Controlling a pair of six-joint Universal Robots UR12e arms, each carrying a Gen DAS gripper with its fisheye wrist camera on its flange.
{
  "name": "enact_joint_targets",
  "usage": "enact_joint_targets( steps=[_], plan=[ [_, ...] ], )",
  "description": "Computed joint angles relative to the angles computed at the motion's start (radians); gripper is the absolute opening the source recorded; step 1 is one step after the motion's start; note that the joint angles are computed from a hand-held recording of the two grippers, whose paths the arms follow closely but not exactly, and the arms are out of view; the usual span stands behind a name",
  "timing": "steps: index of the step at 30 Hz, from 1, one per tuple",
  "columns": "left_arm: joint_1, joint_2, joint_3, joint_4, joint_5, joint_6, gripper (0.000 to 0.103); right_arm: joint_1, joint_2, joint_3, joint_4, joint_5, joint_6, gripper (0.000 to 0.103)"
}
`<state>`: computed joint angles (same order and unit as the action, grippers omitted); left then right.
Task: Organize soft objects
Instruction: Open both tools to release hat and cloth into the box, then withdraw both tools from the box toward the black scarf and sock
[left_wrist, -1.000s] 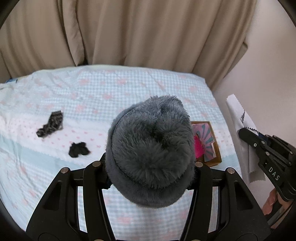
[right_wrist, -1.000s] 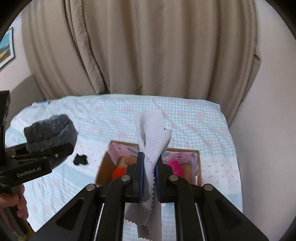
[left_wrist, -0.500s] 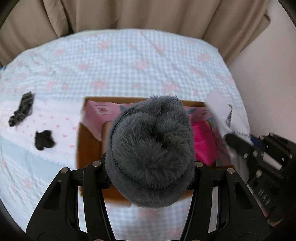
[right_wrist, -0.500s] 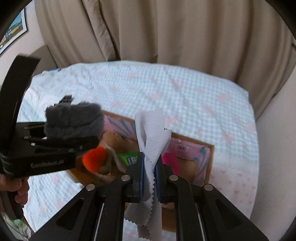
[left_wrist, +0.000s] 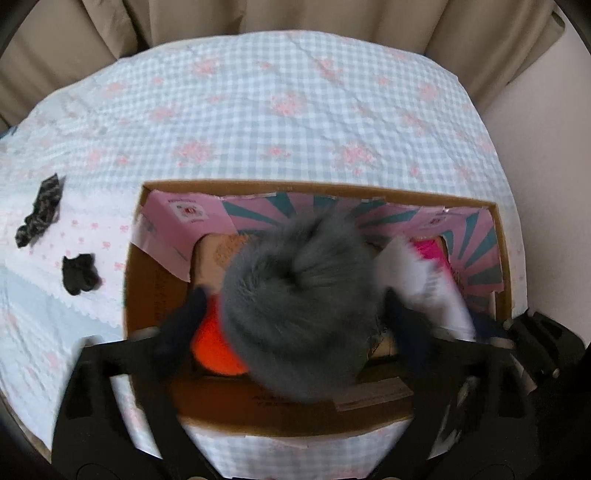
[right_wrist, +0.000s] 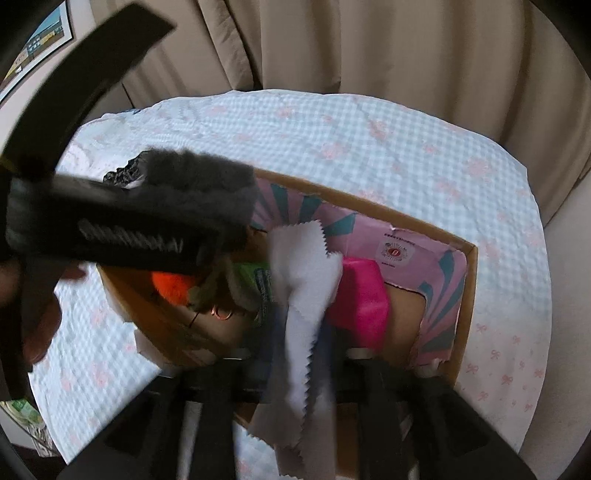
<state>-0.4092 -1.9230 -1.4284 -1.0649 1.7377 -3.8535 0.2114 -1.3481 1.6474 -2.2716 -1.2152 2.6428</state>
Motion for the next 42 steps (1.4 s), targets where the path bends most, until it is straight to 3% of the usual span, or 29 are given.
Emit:
enact_joint_targets(
  steps=[1, 3, 8, 24, 34, 42],
  plan=[
    [-0.003, 0.003, 0.002, 0.002, 0.015, 0.000, 0.103, -0.001, 0.001, -0.003, 0.015, 0.002, 0.000, 0.103],
    [-0.008, 0.013, -0.002, 0.016, 0.048, -0.003, 0.103, -0.012, -0.005, 0.001, 0.037, 0.041, 0.006, 0.103],
    [-0.008, 0.029, -0.001, -0.002, 0.042, 0.008, 0.103, -0.022, -0.031, 0.025, -0.004, 0.067, 0.058, 0.103],
    [-0.052, 0.143, 0.004, -0.024, 0.098, 0.016, 0.103, -0.014, -0.150, 0.016, -0.049, 0.013, 0.140, 0.103],
    [-0.113, 0.288, -0.040, -0.016, 0.238, 0.030, 0.103, 0.033, -0.253, 0.004, -0.083, -0.069, 0.279, 0.103],
    [-0.146, 0.425, -0.138, 0.020, 0.347, 0.015, 0.103, 0.082, -0.319, 0.011, -0.104, -0.119, 0.430, 0.103]
  ],
)
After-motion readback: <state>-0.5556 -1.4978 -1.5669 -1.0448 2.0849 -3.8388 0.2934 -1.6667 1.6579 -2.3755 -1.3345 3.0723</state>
